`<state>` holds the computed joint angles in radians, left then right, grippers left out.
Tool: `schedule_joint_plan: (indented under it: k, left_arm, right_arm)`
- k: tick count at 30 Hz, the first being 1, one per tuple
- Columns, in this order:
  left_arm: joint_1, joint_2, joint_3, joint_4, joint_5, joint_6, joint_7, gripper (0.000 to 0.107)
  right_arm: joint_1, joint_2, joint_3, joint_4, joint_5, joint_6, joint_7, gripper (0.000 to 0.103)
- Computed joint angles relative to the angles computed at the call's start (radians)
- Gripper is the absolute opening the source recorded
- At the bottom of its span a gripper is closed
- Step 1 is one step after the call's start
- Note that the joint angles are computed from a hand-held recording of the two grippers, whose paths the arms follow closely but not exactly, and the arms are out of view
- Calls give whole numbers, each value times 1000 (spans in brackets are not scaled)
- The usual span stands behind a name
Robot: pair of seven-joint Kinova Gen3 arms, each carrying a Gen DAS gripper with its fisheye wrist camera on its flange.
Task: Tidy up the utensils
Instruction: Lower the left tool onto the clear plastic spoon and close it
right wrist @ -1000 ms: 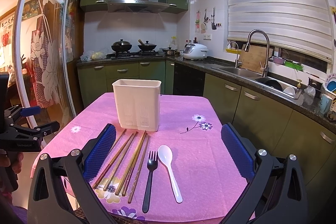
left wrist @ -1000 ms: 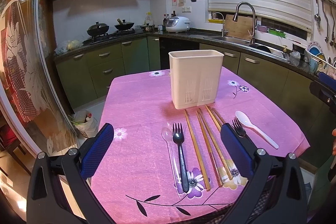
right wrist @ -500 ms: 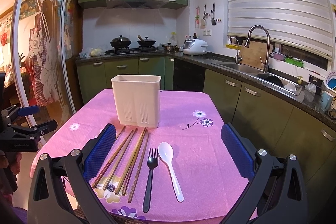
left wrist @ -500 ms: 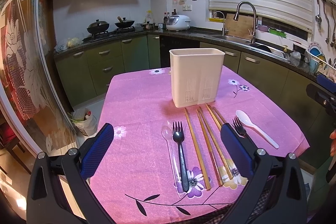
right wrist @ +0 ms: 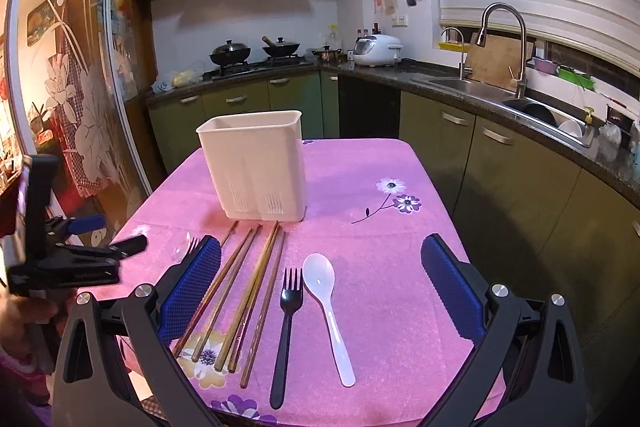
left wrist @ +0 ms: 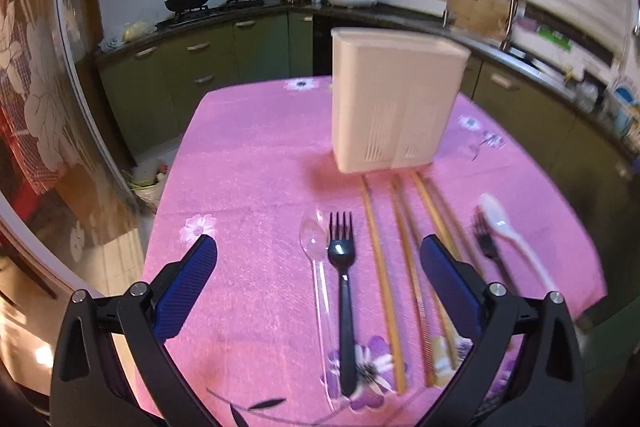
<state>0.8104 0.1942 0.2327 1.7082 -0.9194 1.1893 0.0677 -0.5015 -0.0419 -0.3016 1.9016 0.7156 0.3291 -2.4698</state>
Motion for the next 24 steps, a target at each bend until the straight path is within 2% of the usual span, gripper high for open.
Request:
schedule_joint_plan:
  k: [2,4,6,7,10,14,17,18,24]
  left_arm:
    - [-26,21,-9,-4,34,-34,-34,97]
    - [-35,40,-18,-1,51,-59,-49,92]
    - [-37,41,-29,17,53,-93,-47,74]
    - [-49,39,-34,26,66,-127,-54,72]
    - [-71,37,-48,44,86,-190,-71,72]
    - [-97,61,-70,37,116,-205,-120,71]
    - [-130,65,-85,40,168,-226,-157,55]
    - [-137,64,-88,41,185,-231,-168,53]
    - [-145,31,-98,74,201,-244,-170,53]
  right_arm:
    - [-2,15,0,-5,12,4,-7,99]
    - [-9,28,13,-10,-13,2,21,99]
    - [-16,42,28,-12,-25,-3,31,99]
    - [-21,48,36,-16,-38,-2,42,99]
    - [-28,75,61,-37,-125,-1,119,99]
    - [-50,99,87,-55,-176,4,175,99]
    - [-58,116,103,-66,-213,-2,214,99]
    - [-58,123,107,-72,-232,-2,234,99]
    - [-78,154,136,-102,-283,13,283,99]
